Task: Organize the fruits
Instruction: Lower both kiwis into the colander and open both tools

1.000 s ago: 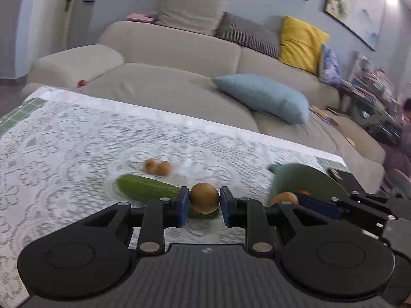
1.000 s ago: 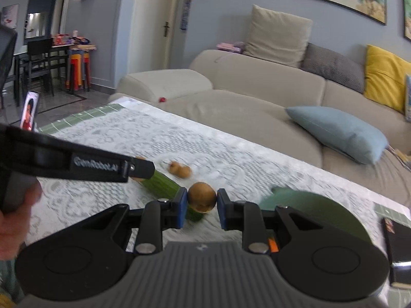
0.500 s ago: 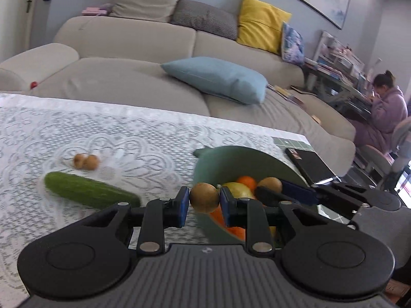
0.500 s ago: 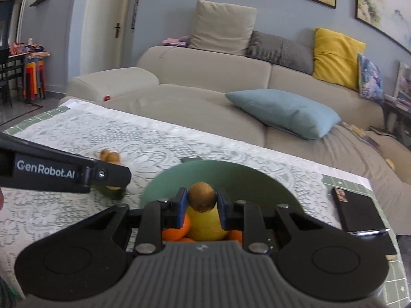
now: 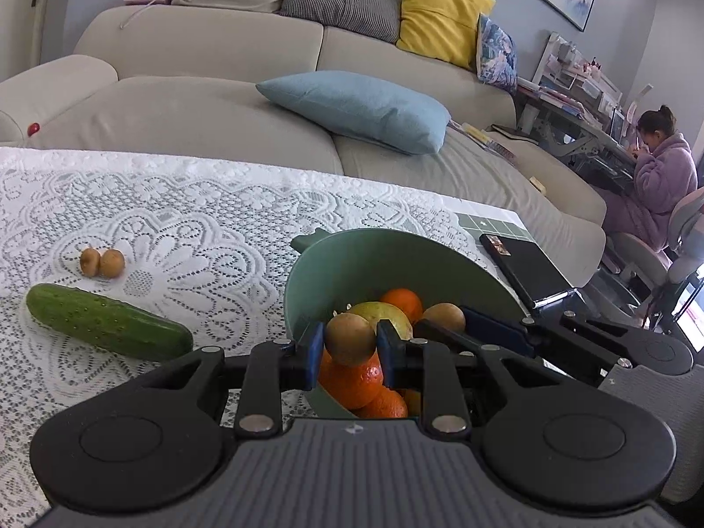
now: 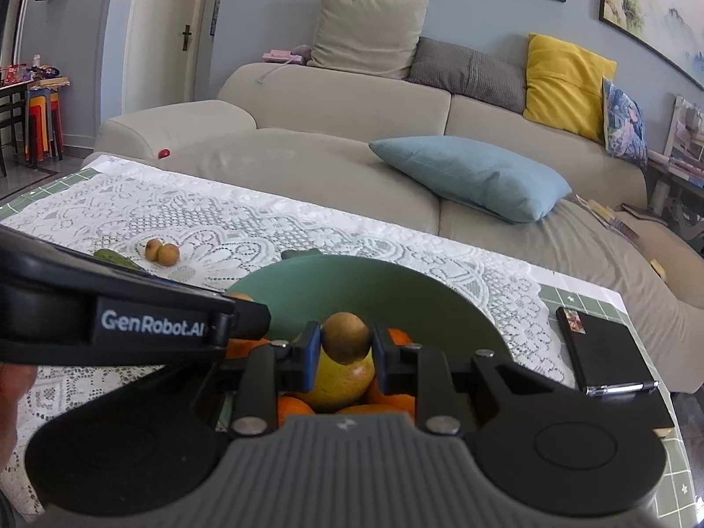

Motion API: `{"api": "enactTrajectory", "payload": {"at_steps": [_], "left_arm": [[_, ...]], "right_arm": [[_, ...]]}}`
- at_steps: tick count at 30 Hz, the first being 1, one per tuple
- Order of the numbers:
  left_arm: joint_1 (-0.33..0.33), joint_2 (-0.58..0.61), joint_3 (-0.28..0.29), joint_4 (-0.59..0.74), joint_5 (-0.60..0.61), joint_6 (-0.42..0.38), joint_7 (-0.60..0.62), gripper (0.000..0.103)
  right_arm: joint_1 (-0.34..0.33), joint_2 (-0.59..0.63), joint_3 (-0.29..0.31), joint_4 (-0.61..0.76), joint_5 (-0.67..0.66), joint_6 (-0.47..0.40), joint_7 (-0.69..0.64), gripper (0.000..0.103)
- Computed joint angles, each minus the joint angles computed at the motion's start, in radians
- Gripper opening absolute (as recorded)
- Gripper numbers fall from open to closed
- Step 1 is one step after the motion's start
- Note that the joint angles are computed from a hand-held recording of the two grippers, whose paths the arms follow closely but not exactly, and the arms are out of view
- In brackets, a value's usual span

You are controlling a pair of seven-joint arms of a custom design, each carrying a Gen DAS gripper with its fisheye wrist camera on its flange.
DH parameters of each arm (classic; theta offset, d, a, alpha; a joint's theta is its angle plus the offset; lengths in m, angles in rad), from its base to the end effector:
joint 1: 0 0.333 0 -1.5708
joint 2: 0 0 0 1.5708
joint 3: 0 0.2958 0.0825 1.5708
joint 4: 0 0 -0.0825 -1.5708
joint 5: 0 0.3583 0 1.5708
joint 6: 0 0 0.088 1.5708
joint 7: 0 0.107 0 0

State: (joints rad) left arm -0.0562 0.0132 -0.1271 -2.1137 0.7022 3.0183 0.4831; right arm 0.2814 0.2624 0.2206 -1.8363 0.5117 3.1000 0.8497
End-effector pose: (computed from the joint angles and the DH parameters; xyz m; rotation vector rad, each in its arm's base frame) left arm 0.5454 -0.1495 0.4951 -1.9296 1.5046 -1.0191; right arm 0.5860 0.2590 0.4965 -1.9894 0.9446 -0.6646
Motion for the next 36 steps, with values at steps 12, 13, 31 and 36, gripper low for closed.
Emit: {"api": "enactTrajectory", "payload": {"at_steps": [12, 13, 31, 36], "left_arm": [[-0.015, 0.048, 0.013, 0.038, -0.055, 0.001, 0.049, 0.028], [-0.017, 0.05, 0.014, 0.04, -0.056, -0.002, 0.047, 0.028], [-0.02, 0.036, 0.028, 0.034, -0.032, 0.029, 0.026, 0.043], [-0.005, -0.002, 0.027, 0.015, 0.053, 0.01, -0.043, 0.048]], "right_arm": [[0.067, 0.022, -0.092, 0.024, -0.146, -0.043, 0.165, 0.021], [0.071, 0.023, -0.097, 0.026, -0.158, -0.045, 0.176, 0.021], [0.082, 0.019, -0.109, -0.003, -0.219, 0.024, 0.254, 0.037], [0.038, 0.011, -0.047, -0.03, -0.186, 0.101, 0.232, 0.056]]}}
